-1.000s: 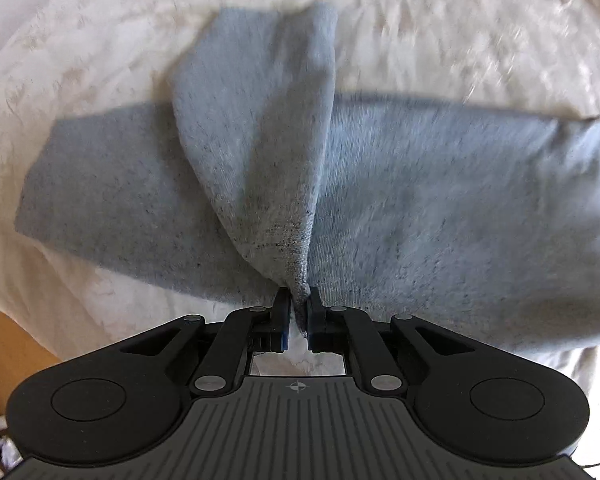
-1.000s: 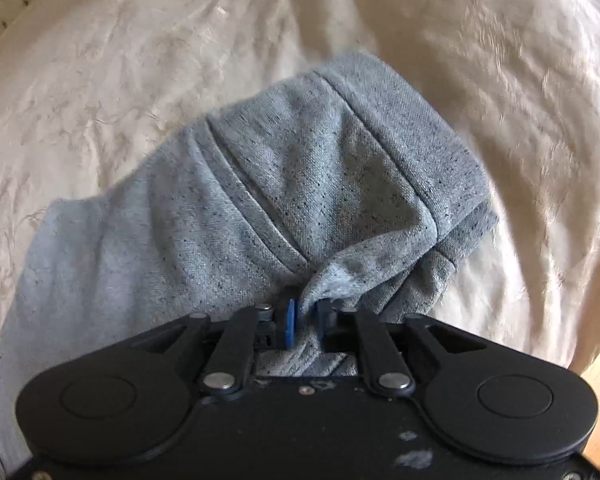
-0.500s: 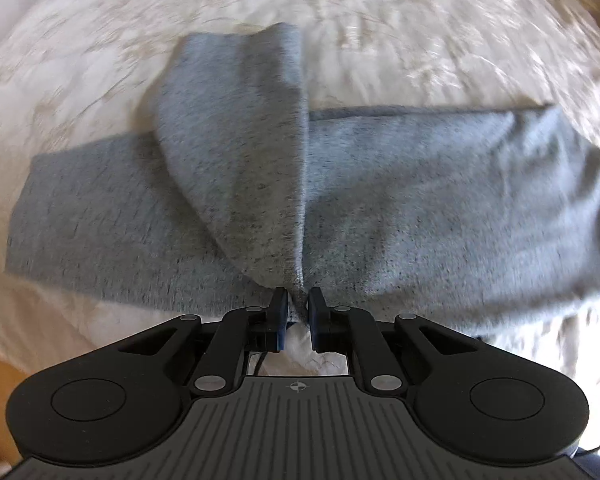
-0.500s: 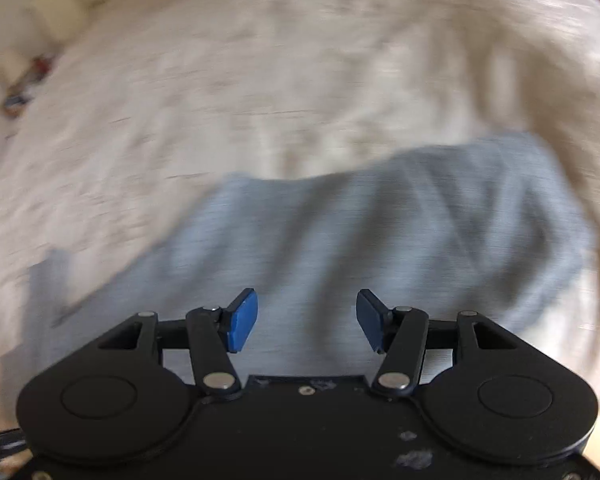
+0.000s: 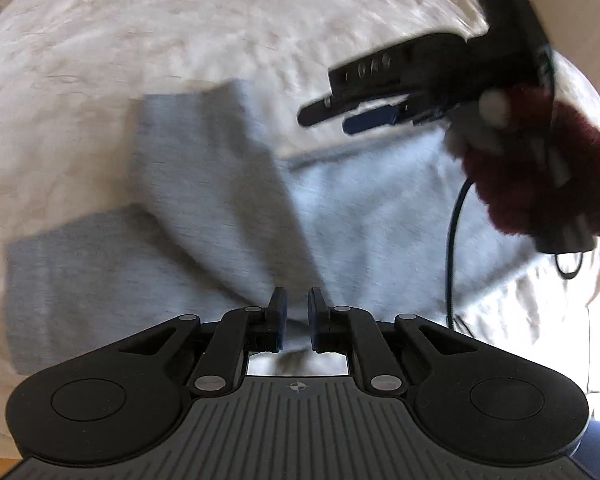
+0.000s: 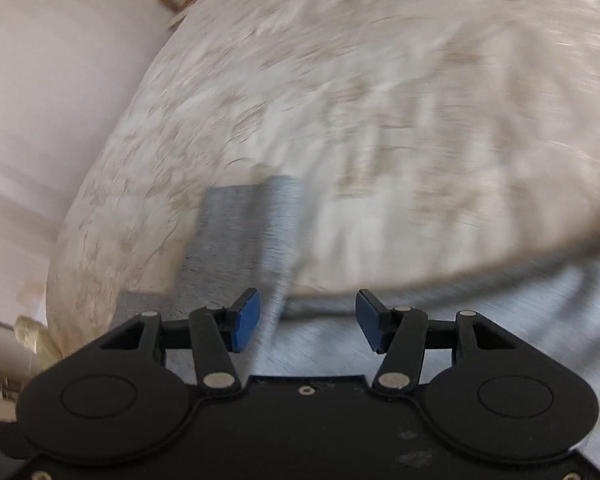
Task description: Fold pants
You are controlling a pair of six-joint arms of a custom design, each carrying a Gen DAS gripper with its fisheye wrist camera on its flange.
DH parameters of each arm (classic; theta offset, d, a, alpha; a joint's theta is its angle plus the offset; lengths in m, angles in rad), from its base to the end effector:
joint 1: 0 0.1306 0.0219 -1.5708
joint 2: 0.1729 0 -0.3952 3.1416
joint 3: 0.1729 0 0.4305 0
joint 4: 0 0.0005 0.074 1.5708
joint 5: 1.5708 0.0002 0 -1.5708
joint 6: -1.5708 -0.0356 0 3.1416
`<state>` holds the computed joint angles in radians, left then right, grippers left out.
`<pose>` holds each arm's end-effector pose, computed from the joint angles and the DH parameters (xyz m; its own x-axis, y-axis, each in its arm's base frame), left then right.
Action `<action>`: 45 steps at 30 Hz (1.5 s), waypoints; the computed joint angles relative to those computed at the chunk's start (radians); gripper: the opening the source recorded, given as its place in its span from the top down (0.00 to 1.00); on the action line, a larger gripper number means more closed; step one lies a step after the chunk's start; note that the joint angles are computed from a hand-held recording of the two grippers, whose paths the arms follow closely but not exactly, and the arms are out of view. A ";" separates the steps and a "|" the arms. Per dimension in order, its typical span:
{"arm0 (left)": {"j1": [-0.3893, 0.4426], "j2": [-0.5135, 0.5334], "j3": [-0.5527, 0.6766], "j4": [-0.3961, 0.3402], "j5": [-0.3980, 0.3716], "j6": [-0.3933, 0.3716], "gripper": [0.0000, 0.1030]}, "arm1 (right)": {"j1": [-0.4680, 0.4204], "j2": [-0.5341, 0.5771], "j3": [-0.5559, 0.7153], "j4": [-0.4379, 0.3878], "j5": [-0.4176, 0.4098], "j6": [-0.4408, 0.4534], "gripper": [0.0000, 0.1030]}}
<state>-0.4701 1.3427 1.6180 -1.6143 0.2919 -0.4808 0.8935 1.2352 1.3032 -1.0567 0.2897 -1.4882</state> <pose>0.3865 -0.2084 0.5370 -0.5414 0.7719 -0.3332 0.8382 0.5265 -0.1421 0.2882 0.3414 0.4594 -0.6893 0.6668 -0.2832 0.4682 0.7084 0.5282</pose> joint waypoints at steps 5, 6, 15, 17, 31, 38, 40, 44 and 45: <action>0.063 0.065 0.033 0.051 -0.089 0.064 0.86 | -0.079 0.103 0.009 0.081 -0.092 0.059 0.47; 0.075 0.078 0.039 0.058 -0.102 0.075 0.86 | -0.088 0.121 0.011 0.087 -0.107 0.056 0.48; 0.139 0.164 0.090 0.055 -0.111 0.062 0.86 | -0.120 0.151 0.057 0.176 -0.083 0.104 0.94; 0.142 0.175 0.091 0.048 -0.095 0.049 0.86 | -0.118 0.136 0.126 0.128 0.000 0.161 0.94; 0.256 0.177 0.070 0.094 -0.119 0.111 0.85 | 0.077 0.431 0.657 -0.150 0.218 0.514 0.94; 0.406 0.178 0.122 0.109 -0.136 0.240 0.86 | 0.166 0.691 0.827 -0.135 0.015 0.525 0.93; 0.427 0.184 0.138 0.102 -0.134 0.224 0.86 | 0.178 0.760 0.914 -0.170 -0.020 0.556 0.89; 0.433 0.181 0.143 0.100 -0.105 0.185 0.86 | 0.193 0.743 0.894 -0.118 -0.058 0.593 0.76; 0.433 0.182 0.144 0.098 -0.096 0.176 0.85 | 0.192 0.720 0.871 -0.106 -0.051 0.594 0.76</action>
<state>-0.0373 1.5246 1.7623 -1.5159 0.1961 -0.3045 1.0858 1.9549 2.1744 -1.1627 0.2388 -0.8938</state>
